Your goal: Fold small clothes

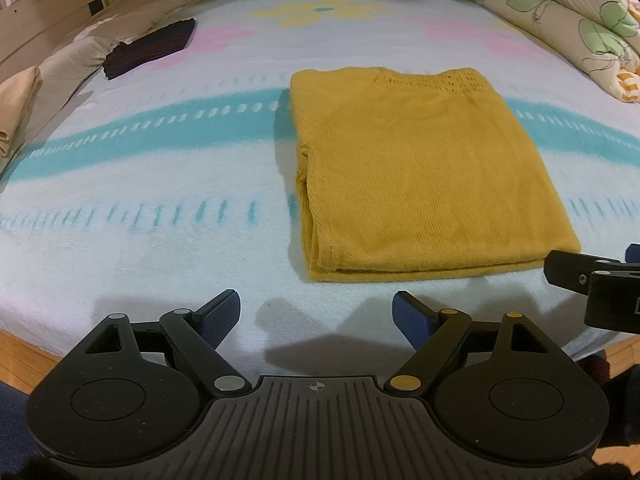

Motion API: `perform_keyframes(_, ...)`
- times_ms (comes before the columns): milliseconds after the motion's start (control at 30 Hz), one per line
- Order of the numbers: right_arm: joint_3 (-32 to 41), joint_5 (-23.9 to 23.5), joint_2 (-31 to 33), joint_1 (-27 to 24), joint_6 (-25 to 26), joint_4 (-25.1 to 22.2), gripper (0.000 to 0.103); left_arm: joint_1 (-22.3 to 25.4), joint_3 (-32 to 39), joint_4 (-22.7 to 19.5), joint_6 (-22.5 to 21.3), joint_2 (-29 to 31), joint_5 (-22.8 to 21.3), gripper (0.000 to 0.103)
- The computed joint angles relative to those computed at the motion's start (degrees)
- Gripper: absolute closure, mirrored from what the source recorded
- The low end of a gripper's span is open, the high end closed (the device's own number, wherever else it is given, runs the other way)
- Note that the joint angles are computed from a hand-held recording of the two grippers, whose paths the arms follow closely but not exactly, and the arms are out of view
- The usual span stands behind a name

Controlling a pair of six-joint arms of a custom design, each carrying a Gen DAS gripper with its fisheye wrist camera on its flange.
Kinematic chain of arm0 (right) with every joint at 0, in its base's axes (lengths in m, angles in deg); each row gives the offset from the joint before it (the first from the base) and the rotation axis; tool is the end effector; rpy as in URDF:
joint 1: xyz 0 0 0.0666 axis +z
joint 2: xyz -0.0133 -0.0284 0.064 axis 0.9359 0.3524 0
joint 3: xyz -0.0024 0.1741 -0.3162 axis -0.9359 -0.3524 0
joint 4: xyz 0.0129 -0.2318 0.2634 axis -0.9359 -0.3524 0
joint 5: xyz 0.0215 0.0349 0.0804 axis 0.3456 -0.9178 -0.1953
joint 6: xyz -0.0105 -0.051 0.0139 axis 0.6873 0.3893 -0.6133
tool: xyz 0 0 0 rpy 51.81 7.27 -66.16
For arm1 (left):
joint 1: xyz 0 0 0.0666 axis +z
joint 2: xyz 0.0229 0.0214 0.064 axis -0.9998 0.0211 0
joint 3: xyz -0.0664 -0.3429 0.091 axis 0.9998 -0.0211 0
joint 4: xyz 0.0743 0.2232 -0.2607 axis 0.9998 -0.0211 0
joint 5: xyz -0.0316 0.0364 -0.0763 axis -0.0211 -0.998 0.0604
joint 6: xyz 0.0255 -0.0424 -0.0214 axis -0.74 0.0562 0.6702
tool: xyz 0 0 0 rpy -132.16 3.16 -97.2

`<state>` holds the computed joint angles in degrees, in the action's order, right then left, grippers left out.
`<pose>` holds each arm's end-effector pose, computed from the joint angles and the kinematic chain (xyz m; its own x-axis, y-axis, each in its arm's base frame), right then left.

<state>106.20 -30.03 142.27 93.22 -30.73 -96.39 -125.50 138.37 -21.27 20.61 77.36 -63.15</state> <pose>0.3304 0.1313 0.4770 -0.7035 0.2853 -0.6509 0.2851 0.9522 0.1093 0.3550 -0.2536 0.4691 -0.7242 0.2964 -0.6226 0.3109 0.9463 0.0889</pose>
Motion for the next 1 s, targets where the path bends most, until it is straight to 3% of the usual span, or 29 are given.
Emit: perform_keyframes(1000, -0.15, -0.06, 0.07, 0.39, -0.2, 0.18, 0.001, -0.69, 0.01, 0.47, -0.85, -0.07, 0.52, 0.02)
